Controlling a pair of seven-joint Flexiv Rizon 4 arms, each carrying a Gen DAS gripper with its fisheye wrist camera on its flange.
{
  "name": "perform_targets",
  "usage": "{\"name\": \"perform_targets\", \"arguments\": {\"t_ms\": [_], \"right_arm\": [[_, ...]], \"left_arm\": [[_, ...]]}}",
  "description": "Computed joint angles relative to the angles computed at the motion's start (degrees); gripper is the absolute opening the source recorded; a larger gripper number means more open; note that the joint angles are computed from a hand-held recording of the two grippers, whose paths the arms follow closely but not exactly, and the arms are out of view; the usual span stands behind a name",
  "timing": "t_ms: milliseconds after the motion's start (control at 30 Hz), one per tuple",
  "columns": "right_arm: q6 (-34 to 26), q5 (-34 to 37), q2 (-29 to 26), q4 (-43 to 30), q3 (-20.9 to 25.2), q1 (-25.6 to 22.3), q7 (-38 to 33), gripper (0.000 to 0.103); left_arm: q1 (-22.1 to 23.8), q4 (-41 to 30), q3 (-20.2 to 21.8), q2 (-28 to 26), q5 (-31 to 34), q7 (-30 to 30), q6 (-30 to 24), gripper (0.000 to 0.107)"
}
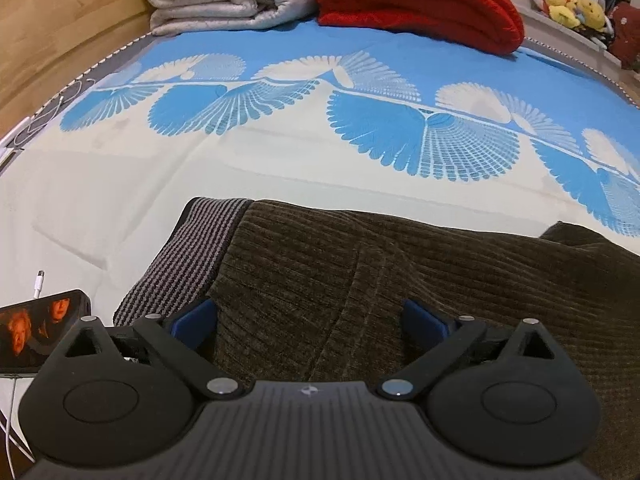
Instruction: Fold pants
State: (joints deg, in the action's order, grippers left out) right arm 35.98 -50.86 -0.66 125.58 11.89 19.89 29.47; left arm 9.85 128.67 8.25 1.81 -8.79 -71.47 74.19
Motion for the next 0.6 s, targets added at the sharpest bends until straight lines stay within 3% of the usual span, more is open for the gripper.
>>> {"name": "perform_targets", "arguments": {"t_ms": [33,100,200,233,333,400,467,533,567,600], "right_arm": [[-1.54,1.49,0.16,-0.87,0.37,0.42,-1.71,0.042],[-6.24,3.27,1.52,-2.48,1.87,1.96,-3.20,0.064],[-10.93,-2.39,2.34,-4.01,3.92,4.54,-3.81,0.064],[-8.46,-4.77,2.52,-4.10,4.19,4.82,-3.78,0.064],[15.50,-11.64,-0.61,-6.26,7.46,-1.84,-5.85,0.059],[30.66,-14.24,-7.65,-11.64,6.61,-1.84,-8.56,0.052],[37.80,-9.77,-15.23,-18.86,2.94,4.56,-17.12,0.045],[37.47,-0.62,-22.95,-27.62,3.36,9.09,-29.95,0.036],[37.54,4.95,-26.80,-32.28,2.13,12.50,-37.32,0.034],[35.48,9.61,-30.11,-36.95,2.58,14.31,-43.20,0.030]], "left_arm": [[-0.31,0.61,0.11,0.69,-1.93,1.78,0.34,0.101],[-1.01,1.96,0.49,1.98,-6.52,4.46,1.79,0.101],[-1.09,2.69,1.15,2.74,-11.36,5.57,3.03,0.101],[-0.45,2.41,1.22,2.76,-10.62,4.17,2.90,0.101],[2.20,0.96,1.71,2.80,-5.88,-0.70,0.26,0.101],[2.97,0.50,2.26,3.12,-5.35,-0.67,-1.85,0.101],[3.08,0.44,2.88,3.39,-7.53,1.83,-4.08,0.101],[3.48,0.36,3.27,3.56,-8.49,3.55,-6.29,0.100],[3.76,0.24,3.40,3.46,-8.64,4.21,-7.10,0.095],[4.04,0.18,3.44,3.34,-8.48,4.54,-7.69,0.081]]}}
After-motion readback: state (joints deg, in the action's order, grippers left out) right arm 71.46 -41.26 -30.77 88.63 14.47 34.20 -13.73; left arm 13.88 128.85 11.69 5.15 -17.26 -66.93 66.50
